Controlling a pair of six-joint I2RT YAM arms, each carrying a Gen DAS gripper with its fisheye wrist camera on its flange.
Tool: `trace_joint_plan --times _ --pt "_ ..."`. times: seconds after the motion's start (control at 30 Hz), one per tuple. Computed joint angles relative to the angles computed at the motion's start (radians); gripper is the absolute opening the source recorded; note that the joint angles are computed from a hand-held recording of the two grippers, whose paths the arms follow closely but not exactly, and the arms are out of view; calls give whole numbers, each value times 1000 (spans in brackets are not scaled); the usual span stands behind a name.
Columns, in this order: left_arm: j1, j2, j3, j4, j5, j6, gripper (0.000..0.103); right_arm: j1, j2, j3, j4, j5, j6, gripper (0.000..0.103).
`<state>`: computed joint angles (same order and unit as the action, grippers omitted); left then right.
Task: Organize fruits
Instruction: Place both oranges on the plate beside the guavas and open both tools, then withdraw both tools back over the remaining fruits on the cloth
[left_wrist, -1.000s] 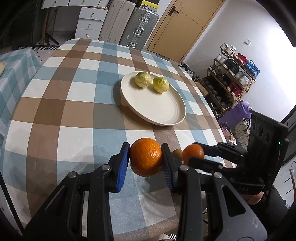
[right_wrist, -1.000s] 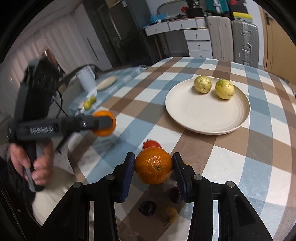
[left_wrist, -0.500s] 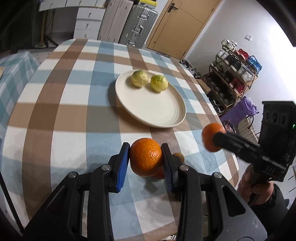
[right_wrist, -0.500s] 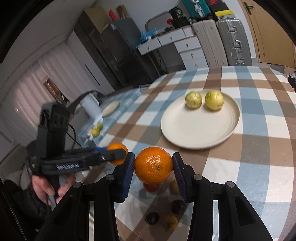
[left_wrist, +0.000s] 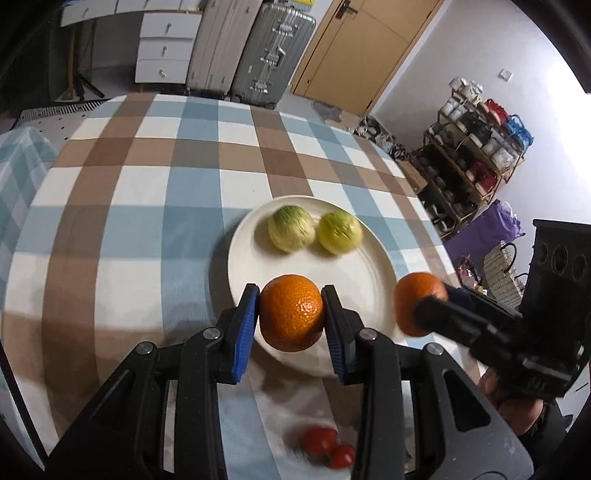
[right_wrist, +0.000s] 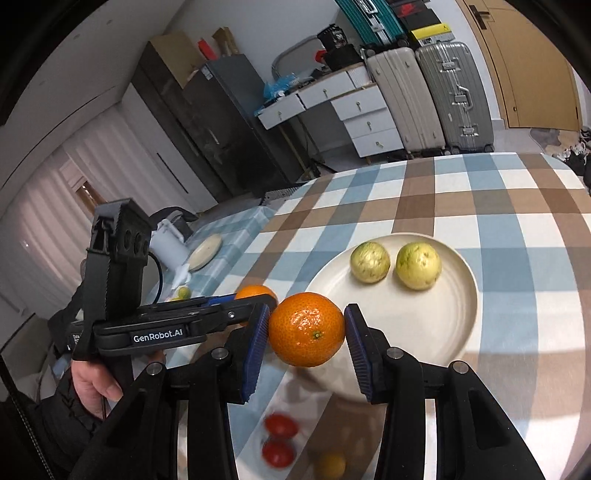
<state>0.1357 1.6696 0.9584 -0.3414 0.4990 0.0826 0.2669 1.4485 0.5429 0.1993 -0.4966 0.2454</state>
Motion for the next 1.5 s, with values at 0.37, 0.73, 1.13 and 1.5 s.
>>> trace_joint_plan --times 0.37,0.73,1.13,1.5 --pt "-54 346 311 -29 -19 15 31 88 394 262 -27 83 -75 43" --pt "-78 391 362 -42 -38 2 31 112 515 338 -1 98 24 44" --pt "-61 175 173 12 -24 8 67 53 261 159 -23 118 0 80" --pt "-116 -501 -256 75 -198 -38 91 -35 -326 -178 -105 135 1 97"
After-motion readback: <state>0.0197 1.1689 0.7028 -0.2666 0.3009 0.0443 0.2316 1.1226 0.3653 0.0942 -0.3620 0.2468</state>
